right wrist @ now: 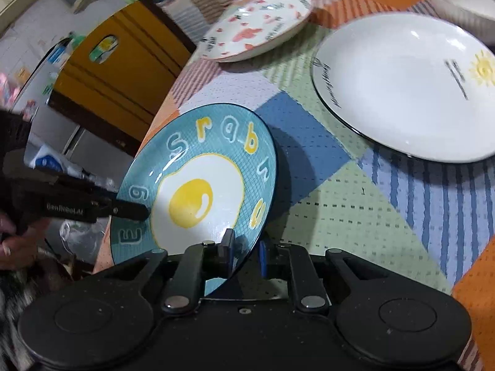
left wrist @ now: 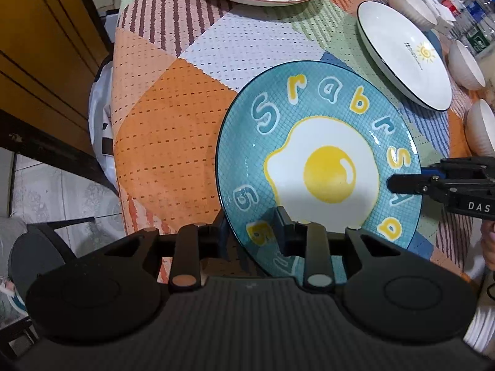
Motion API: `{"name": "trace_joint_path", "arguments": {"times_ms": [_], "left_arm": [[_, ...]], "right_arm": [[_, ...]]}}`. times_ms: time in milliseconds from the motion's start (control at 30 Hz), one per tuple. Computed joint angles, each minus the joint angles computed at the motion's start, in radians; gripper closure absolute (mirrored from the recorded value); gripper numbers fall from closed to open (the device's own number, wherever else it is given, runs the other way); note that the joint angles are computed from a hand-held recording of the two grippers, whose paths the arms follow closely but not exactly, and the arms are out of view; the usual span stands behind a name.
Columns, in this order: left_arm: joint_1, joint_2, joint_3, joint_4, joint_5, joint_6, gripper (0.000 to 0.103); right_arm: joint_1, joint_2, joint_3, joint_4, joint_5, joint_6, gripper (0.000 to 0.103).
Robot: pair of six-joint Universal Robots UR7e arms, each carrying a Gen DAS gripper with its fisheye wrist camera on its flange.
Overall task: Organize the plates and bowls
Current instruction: 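Lift the blue plate and lower it onto the white sun-print plate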
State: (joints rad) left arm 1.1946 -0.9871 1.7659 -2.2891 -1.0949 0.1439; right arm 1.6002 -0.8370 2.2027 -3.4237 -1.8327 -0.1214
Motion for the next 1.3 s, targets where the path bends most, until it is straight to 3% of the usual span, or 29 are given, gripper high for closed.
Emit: {"name": "trace_joint_path", "arguments": {"times_ms": [300,500,633,900,1300], "left_arm": [[-0.058,-0.035,0.059,-0.055,0.043,-0.03,0.074],[-0.115,-0.052,0.092,-0.118,0.016,-0.058,0.074],[-0.167,-0.041,0.116,-0.231,0.02,-0.014,0.074],[-0.212,0.061,0.018,-0.252,-0.036,-0.034,0.074],[-0.218,0.268,-0.167,-0.212,-0.06,-0.025,0.074]], "right_arm": [[-0.012,-0.072,0.024,0.072,0.053,-0.031,0.085],[0.011,-0.154,0.071,0.035,0.022,-0.049,0.084],[0.027,-0.238,0.099,0.049,-0.003,-0.081,0.083],[0.035,-0.339,0.105,0.031,-0.084,-0.119,0.083],[-0.084,-0.375,0.09,0.014,-0.083,-0.126,0.083]]}}
